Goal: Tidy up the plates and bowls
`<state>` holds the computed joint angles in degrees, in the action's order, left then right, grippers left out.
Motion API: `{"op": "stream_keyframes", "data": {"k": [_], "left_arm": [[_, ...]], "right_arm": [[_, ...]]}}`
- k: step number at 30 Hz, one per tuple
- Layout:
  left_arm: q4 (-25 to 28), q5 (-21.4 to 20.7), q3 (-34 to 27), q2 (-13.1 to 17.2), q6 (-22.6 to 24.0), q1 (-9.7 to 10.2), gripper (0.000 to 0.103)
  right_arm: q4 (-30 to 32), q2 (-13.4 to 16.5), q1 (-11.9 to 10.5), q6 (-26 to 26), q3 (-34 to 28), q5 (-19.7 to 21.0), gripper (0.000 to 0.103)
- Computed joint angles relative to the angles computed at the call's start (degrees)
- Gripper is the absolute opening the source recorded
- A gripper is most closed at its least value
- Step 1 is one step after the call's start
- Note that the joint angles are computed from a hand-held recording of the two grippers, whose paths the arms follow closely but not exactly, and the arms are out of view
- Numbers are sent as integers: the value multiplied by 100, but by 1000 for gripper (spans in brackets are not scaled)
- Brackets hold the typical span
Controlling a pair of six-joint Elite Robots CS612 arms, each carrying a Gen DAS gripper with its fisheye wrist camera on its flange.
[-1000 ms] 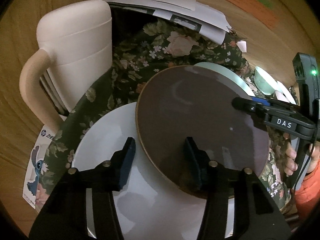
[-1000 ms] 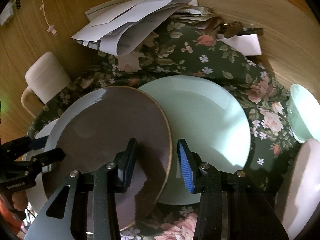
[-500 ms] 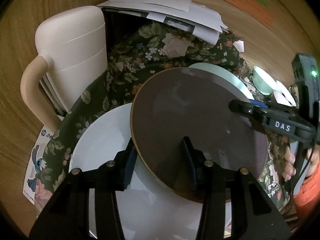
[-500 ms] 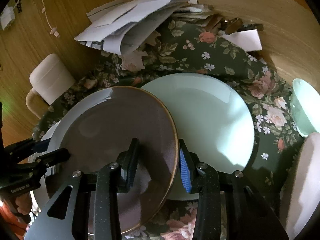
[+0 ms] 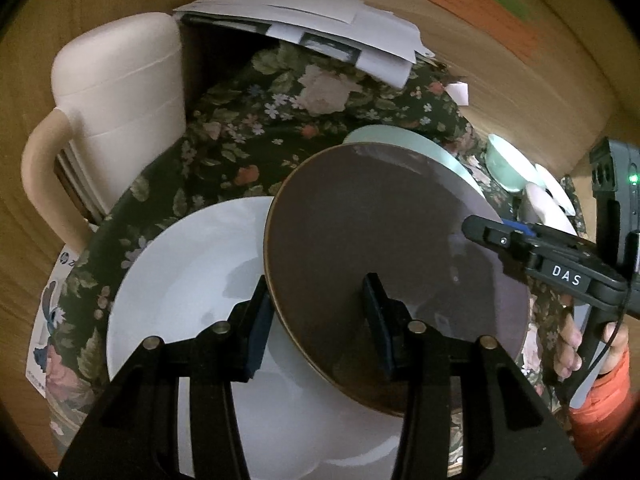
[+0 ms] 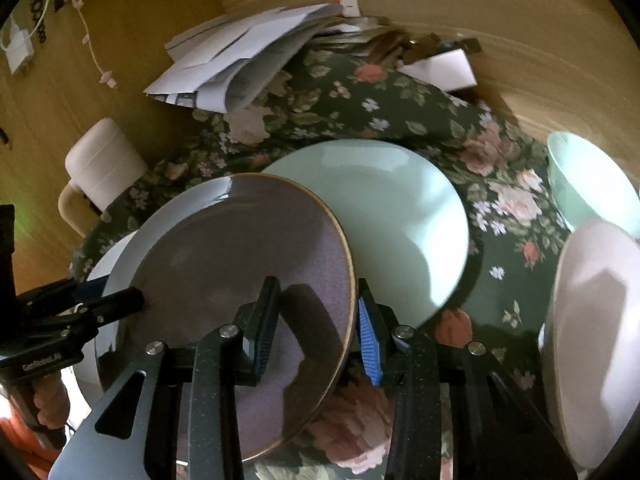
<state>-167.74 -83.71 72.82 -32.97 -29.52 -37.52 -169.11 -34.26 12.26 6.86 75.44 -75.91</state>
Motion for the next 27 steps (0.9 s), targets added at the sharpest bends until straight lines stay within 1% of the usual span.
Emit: {"op": "stream_keyframes", "data": {"k": [2,5,9,14,15,18,21,23,27], "left_arm": [[-25,52,10,-7,59,-17,44],[-52,33,28,-19,104,-16,44],[25,-9,76,-49,119,-10,44],[-13,-291,141,-81,82,21,43],[-17,-378,131,-74,124,20,41],[-38,-118,154,-90,135,-49,42],[-50,-104,161,-103,97,-46,41],[-99,-23,195,-125,94,-67,42],[-198,-15,218,-146,73,-77,42]], "right_arm": [[20,-11,-13,30,34,21,31],[11,1,-47,137,53,180,31],[-52,-7,-56,140,101,212,31],[-88,-13,-71,186,140,316,31],[-93,-15,-64,182,142,306,31],[-105,-39,-45,190,176,236,31],[-166,-52,-51,249,216,276,31],[-269,-76,-40,258,266,223,31],[-441,-124,-46,295,356,176,31]]}}
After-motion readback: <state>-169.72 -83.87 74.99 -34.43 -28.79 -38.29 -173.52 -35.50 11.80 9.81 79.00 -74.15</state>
